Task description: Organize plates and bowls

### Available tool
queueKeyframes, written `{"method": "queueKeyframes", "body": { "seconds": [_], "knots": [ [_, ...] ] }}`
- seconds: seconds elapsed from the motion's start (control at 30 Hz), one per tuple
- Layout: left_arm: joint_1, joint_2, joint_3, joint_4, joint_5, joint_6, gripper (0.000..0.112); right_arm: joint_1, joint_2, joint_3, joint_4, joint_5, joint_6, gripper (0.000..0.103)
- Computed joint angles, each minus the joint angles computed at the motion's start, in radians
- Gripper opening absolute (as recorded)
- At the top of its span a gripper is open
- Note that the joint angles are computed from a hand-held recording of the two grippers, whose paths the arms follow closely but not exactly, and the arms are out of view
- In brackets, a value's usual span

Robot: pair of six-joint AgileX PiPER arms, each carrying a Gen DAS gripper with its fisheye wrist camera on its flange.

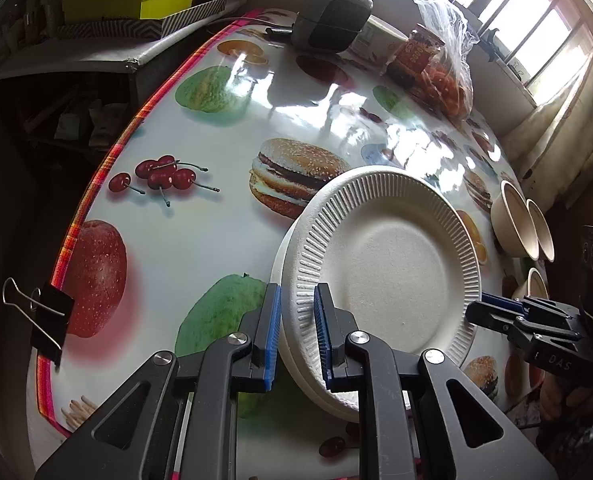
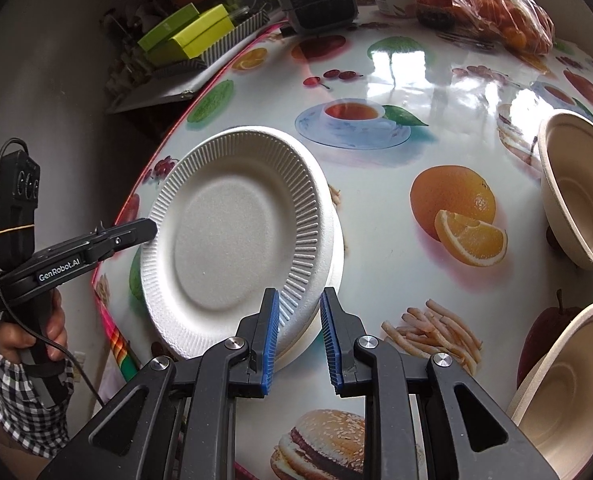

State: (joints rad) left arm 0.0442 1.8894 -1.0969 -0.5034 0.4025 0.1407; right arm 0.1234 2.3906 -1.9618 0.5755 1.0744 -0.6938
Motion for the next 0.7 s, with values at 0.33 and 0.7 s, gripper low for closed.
{"method": "queueKeyframes", "body": {
  "seconds": [0.33,0.7],
  "knots": [
    [-0.001,0.004,0.004,-0.006,-0.001,0.009,0.017,0.003,-0.011,0.027,-0.005,-0.023,-0.006,0.022],
    [-0.003,0.011,-0.002,-0.002,0.004,-0.003,0.017,0.004,-0.012,0.030,-0.007,-0.027,-0.006,0.022]
  ]
}}
